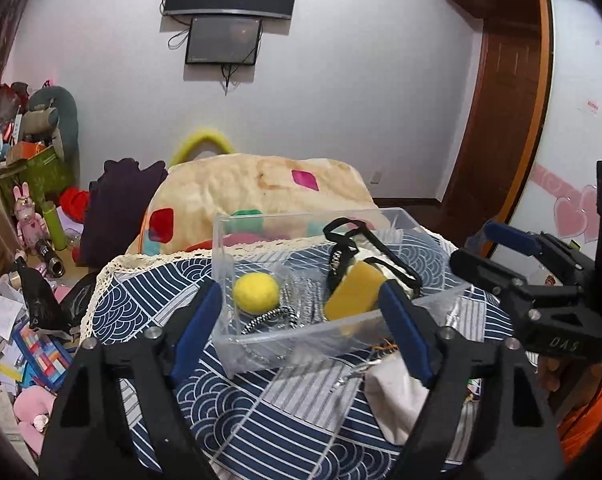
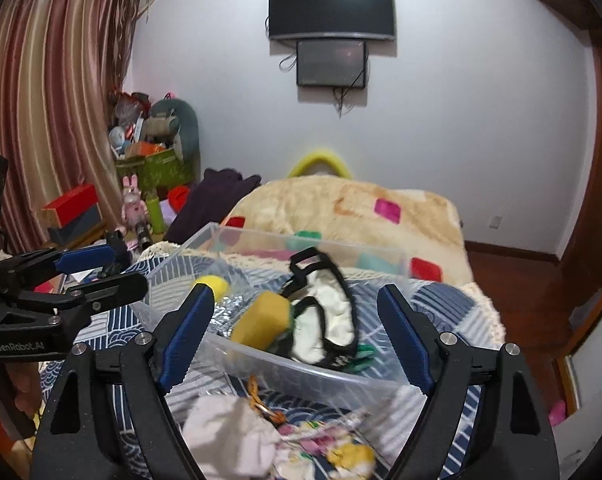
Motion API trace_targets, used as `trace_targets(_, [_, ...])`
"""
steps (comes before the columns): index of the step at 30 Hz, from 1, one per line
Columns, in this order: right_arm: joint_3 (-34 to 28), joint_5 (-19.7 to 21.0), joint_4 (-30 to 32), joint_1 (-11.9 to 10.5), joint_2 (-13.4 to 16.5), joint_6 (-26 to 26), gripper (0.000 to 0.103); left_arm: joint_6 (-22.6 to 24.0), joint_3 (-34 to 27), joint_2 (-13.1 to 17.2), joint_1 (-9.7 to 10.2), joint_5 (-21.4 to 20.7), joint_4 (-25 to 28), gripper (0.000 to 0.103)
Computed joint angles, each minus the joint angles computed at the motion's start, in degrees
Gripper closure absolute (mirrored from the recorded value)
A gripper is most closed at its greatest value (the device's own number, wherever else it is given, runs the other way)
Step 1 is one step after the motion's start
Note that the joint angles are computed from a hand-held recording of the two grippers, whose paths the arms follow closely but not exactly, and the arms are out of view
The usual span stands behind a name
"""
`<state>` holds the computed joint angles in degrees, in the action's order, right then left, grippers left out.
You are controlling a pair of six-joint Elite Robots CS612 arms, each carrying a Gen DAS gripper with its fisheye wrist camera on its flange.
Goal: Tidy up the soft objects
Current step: 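Drop the bracelet into the box with the left tool while the right tool drops the sponge in, then grasp the white cloth pouch with the left tool while the right tool grasps the floral cloth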
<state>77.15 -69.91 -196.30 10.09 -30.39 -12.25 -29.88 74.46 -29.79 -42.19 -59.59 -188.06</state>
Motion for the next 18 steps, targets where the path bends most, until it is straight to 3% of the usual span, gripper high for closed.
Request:
trace_targets(4, [2.1,-1.7,-3.0,-0.4,-0.6,-0.6,0.021,0.1,0.2,0.2,-0.74,-0.1,-0.2,0.008])
trace_targets(18, [6.4,-2.2,1.5,-2.1,-0.7,-1.0,0.021,-0.3,-3.1,3.9,-2.18,-7.9,4.9,0.008])
